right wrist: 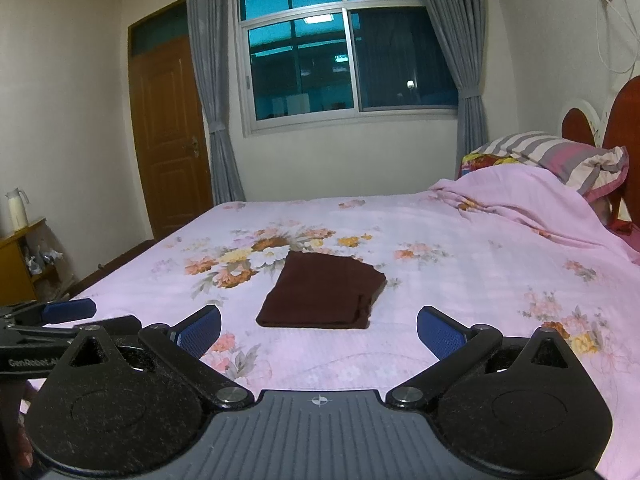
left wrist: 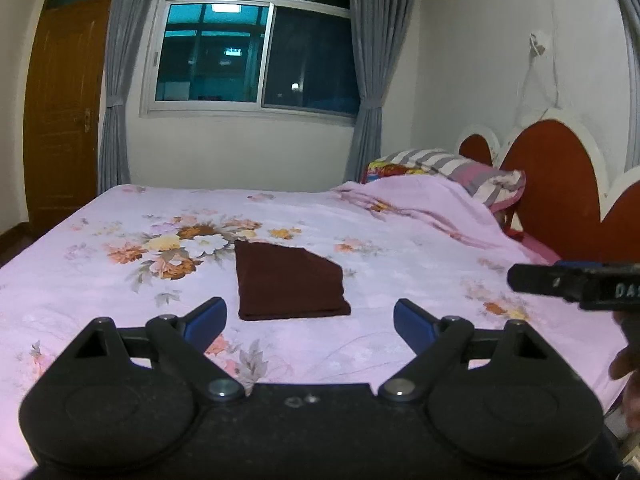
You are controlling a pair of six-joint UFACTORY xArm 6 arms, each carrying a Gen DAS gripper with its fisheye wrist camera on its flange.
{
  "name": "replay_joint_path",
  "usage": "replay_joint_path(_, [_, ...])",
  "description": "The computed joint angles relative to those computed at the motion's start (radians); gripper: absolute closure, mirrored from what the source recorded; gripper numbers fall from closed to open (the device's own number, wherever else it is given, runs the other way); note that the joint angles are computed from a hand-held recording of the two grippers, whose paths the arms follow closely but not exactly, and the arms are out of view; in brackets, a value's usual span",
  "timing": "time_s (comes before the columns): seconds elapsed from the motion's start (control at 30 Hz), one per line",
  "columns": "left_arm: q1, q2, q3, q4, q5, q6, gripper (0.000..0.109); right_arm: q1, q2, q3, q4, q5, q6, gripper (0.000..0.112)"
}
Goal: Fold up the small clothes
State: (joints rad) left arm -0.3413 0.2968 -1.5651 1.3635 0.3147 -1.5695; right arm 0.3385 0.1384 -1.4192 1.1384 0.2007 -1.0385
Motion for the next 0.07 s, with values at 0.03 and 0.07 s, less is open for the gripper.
replay_joint_path(0.03, [-0.003,0.0,-0.001,0.007,0.003,-0.004,0.017,0.0,0.001,-0.001,0.0,0.0,0.001,0.009])
replay_joint_path(0.07, [-0.004,0.001,-0.003,0.019,0.002,-0.018,0.017,0.0,0.001,-0.001,0.001,0.001,0.0,0.009])
